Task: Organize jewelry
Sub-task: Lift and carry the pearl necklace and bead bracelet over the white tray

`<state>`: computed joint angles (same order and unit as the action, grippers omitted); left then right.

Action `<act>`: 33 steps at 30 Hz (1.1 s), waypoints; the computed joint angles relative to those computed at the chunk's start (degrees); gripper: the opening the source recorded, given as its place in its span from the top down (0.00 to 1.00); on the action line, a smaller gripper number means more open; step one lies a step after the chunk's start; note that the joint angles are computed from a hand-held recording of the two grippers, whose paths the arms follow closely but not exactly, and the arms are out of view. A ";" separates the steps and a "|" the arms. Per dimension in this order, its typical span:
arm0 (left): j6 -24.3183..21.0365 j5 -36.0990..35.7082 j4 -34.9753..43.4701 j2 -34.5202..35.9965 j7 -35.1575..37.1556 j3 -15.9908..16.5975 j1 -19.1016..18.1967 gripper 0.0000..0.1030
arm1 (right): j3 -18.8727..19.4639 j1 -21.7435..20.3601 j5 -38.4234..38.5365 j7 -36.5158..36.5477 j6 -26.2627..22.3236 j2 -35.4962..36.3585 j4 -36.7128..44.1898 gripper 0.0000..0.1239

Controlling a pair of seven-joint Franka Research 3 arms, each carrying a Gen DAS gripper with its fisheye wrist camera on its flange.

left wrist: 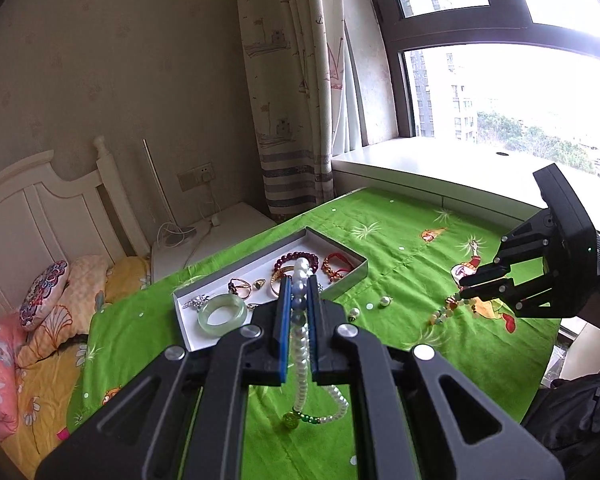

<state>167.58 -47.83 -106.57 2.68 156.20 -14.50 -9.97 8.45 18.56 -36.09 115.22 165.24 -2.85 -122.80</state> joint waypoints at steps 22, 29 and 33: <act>-1.07 16.56 10.54 6.78 -12.19 -1.41 0.84 0.93 | -0.04 -1.26 -11.27 6.60 0.10 2.25 12.49 0.92; -5.08 28.09 24.17 15.03 -24.98 -1.21 1.61 0.93 | -3.58 2.42 -9.78 4.94 -1.32 8.70 21.18 0.92; -8.26 34.75 35.08 21.19 -32.24 -0.62 0.72 0.93 | -5.79 4.57 -5.80 1.74 -2.55 13.36 26.71 0.92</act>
